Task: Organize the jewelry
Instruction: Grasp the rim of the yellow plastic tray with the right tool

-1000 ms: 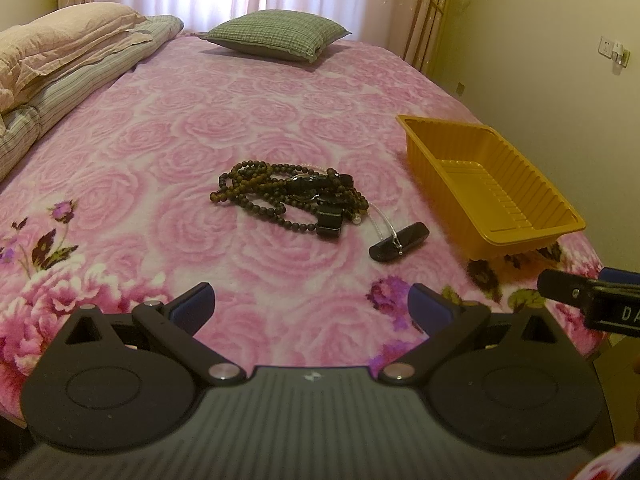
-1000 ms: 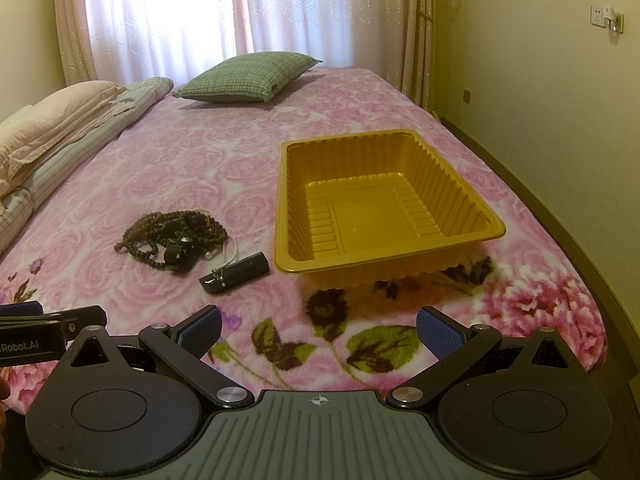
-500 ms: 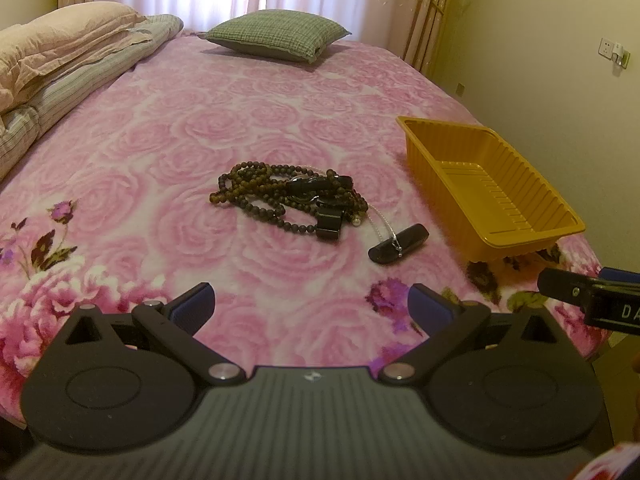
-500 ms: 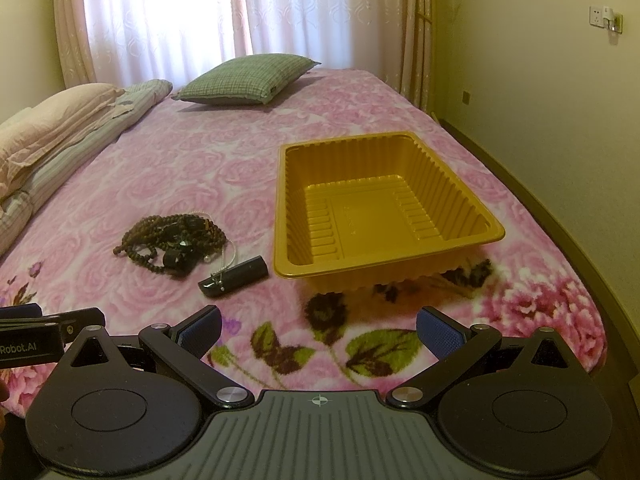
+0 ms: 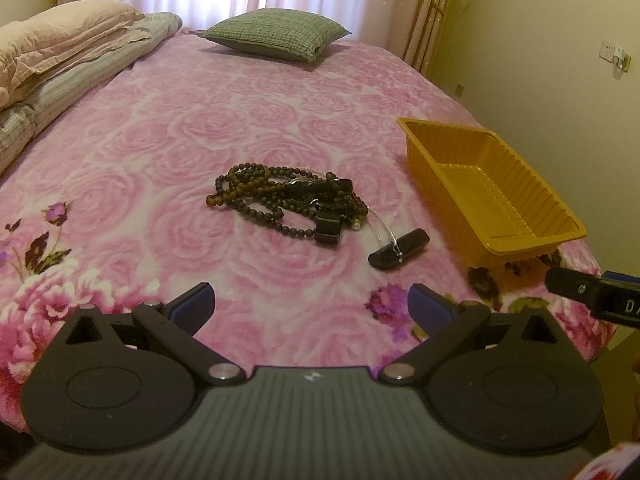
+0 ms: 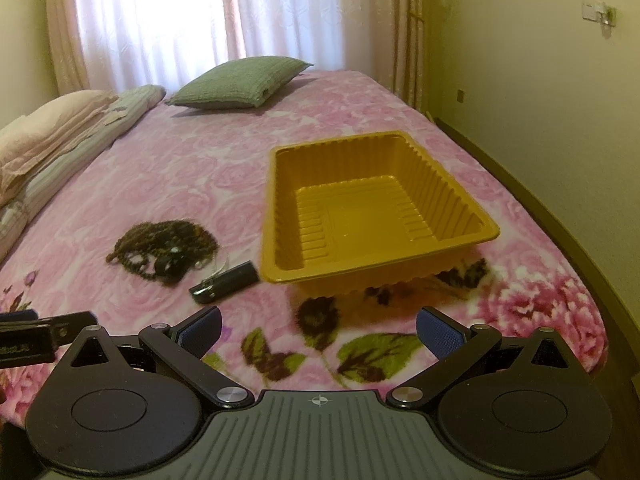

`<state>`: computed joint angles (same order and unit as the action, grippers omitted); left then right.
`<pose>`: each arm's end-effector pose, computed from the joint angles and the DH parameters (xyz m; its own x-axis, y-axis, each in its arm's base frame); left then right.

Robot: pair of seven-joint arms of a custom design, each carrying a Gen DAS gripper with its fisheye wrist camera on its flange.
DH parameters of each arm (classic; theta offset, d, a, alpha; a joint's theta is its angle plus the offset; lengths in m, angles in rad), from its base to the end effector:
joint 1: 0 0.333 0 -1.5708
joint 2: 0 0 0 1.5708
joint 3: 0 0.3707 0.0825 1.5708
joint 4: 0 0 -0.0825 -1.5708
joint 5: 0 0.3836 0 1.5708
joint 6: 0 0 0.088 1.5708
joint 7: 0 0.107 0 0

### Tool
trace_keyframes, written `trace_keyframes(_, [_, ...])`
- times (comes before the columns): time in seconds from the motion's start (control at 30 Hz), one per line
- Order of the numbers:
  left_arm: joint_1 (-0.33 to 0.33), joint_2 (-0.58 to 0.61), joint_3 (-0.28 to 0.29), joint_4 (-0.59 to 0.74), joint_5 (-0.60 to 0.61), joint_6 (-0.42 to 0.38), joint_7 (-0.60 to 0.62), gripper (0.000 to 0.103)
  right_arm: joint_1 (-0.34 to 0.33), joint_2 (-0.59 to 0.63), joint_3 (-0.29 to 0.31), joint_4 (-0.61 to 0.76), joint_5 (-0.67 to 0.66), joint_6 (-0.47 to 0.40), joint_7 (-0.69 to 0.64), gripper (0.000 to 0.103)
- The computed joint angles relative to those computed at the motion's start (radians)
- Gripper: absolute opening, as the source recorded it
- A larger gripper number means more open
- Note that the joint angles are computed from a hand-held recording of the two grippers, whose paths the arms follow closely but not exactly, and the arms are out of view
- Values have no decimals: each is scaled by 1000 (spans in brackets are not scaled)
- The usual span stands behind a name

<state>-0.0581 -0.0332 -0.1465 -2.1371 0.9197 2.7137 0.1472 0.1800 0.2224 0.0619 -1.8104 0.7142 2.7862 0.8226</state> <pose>0.5510 -0.1442 0.5326 0.3960 -0.9048 0.1566 -0.5828 -0.3794 -0.7186 0.6631 0.1289 0.5513 0.4376 -0.8915 -0.1170 -0.6263 -0.2089 -0.7511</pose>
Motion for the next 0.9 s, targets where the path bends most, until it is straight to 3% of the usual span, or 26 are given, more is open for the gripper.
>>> trace_keyframes(0.23, [24,40,24,14,-40,96,-4,102,-20,82,-12,98,3,50,42,103])
trace_keyframes(0.53, [24,106,47,68,62,128,-110,102,-73,271,-8,340,-18,87,85,101])
trace_keyframes(0.63, [19,125,57,84,105,130,-145,102,-91,345,-5,433,-34,61,126,86])
trace_keyframes(0.9, [14,160,77,107,209,160,-218,102,-147,476,37,581,-21,-10,211,60])
